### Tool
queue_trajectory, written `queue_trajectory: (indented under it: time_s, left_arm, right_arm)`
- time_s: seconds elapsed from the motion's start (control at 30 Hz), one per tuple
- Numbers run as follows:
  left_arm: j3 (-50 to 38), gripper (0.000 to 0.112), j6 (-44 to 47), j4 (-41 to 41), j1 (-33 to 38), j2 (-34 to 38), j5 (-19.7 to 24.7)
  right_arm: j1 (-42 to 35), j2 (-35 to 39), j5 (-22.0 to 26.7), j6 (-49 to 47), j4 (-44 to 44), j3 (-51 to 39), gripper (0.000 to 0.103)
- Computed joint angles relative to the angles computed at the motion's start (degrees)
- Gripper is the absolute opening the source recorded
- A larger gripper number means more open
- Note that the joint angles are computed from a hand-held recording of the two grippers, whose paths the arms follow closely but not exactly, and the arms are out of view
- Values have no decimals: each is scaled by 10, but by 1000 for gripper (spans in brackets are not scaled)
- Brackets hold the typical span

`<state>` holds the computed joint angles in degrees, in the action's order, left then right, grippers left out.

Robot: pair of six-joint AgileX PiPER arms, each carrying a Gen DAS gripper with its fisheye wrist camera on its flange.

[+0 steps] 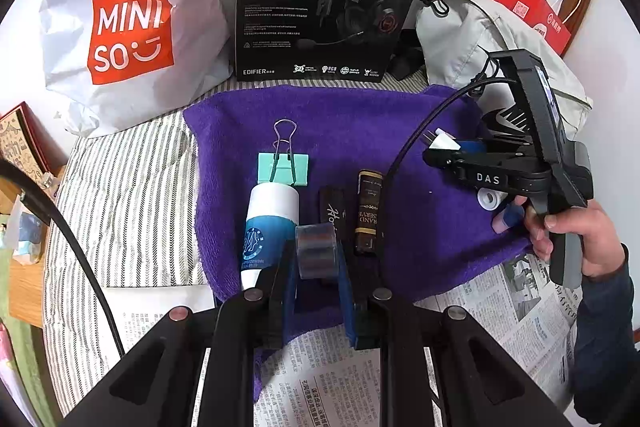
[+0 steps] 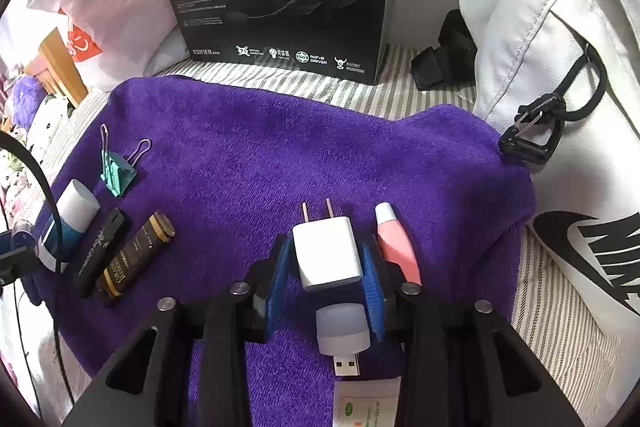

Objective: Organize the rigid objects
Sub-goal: 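Release the charger beside the pink tube with the right gripper while the left gripper carries the cube, then lower the clear cube beside the Grand Reserve bottle and open the left gripper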

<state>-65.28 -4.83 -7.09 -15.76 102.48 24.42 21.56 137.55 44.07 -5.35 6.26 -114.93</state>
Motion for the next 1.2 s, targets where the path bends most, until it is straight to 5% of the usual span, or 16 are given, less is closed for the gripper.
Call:
queue_trajectory:
  time_s: [0.4,0.73,1.2]
  left_arm:
    - [-7,19,-3,-1,-11,5,6]
    - [-33,19,-27,18,-50,14,17]
    - [-170,19,16,-5,-86,125,72]
  right_arm:
    - [-2,-130,-86,3,-21,169,53]
    - [-24,-258,-160,-20,2,345,53]
    - [-85,-337,-208,-60,61,469,53]
